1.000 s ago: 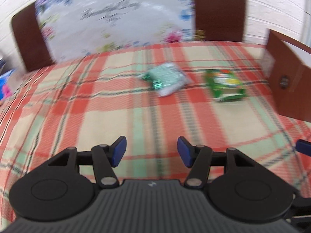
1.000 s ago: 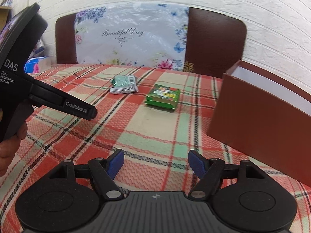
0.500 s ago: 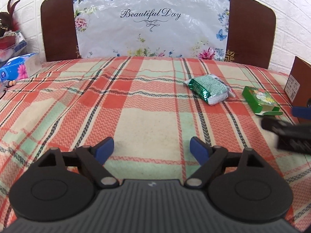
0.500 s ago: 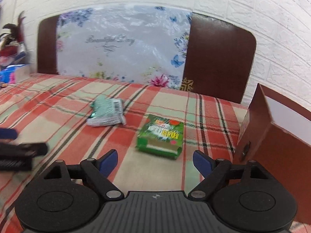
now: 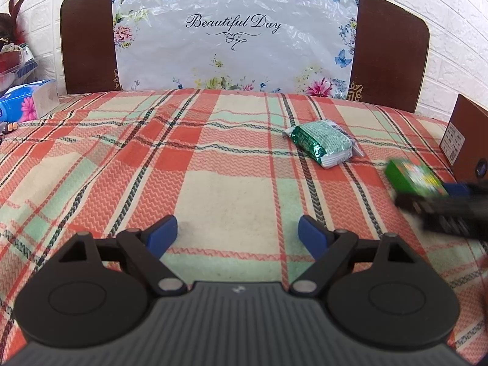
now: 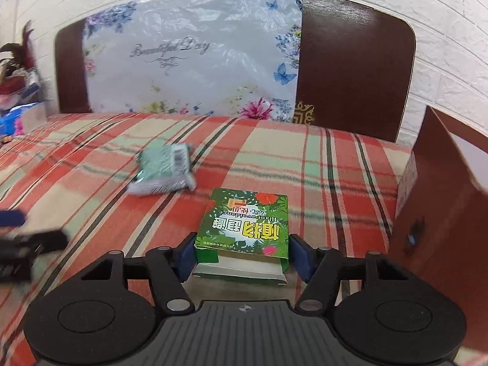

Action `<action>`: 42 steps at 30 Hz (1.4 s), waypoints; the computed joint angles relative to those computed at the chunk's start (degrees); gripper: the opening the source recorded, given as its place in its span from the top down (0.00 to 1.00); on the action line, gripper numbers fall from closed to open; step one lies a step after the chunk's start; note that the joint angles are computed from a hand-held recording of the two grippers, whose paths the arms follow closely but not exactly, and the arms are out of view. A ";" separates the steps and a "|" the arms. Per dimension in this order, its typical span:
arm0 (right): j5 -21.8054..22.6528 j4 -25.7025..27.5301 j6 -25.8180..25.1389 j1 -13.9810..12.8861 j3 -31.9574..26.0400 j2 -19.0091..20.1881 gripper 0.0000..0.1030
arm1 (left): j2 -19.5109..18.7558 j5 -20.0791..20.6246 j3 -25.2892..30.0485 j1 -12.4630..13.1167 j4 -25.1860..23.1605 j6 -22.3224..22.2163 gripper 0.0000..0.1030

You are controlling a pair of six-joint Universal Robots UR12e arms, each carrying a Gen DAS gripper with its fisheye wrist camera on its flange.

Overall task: Organize objects
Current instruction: 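Grasp the green card box with the right gripper, then carry the green card box into the brown box and release it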

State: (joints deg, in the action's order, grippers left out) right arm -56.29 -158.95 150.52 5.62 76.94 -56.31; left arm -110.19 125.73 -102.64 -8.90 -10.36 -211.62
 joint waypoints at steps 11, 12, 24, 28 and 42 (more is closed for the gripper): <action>5.45 0.46 -6.45 -6.22 12.92 -8.78 0.28 | 1.77 -6.63 1.47 -0.38 -6.84 -2.71 0.14; 5.28 0.29 -6.07 -6.41 13.27 -8.98 0.27 | 2.23 -9.92 1.42 -0.32 -6.31 -3.05 0.14; 6.93 0.68 -7.53 -6.91 13.50 -8.96 0.43 | -0.21 -32.79 8.13 -0.76 -12.18 -1.58 0.44; 7.98 0.02 -7.36 -7.10 13.44 -8.74 0.44 | -0.70 -37.07 8.97 -0.47 -12.11 -1.11 0.71; 8.19 -27.36 13.50 -9.74 7.91 -3.79 0.44 | -5.77 -35.22 21.68 -3.25 -7.19 10.66 0.71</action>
